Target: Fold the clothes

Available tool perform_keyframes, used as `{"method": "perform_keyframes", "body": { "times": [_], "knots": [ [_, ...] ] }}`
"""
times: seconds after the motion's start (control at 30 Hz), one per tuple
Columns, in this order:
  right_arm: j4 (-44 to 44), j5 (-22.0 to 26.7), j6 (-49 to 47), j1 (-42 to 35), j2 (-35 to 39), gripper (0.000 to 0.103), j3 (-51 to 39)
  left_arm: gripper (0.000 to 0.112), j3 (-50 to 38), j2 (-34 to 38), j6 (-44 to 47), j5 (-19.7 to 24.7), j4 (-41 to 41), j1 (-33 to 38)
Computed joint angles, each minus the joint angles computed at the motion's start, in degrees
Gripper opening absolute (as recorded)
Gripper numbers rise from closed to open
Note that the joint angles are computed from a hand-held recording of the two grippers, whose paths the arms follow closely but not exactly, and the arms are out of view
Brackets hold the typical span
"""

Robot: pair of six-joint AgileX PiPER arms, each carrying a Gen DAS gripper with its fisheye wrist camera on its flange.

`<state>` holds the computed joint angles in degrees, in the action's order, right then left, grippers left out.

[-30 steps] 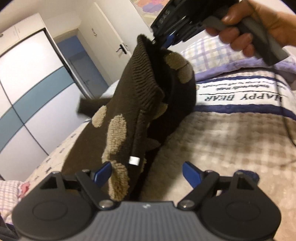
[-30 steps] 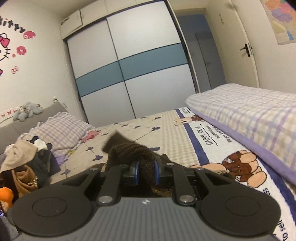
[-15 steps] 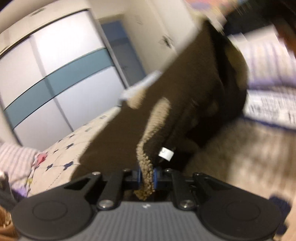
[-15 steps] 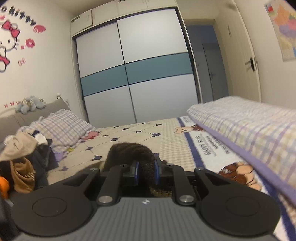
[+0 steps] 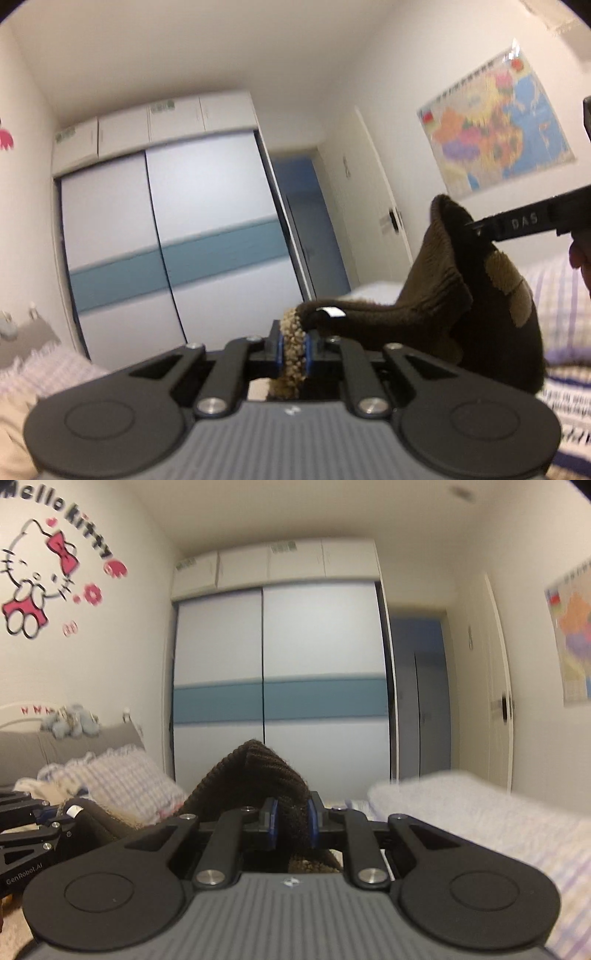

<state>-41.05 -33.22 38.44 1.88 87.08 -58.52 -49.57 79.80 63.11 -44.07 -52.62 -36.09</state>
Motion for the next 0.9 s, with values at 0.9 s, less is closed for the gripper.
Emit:
{"method": "perform_keyframes", "body": {
  "times": [0.9],
  "knots": [
    [-15.02,9.25,12.01,0.25,-18.58,0.018,0.38,0.011,-18.08,-10.06,33.74,-4.82,-44.2,-16.03]
  ]
}}
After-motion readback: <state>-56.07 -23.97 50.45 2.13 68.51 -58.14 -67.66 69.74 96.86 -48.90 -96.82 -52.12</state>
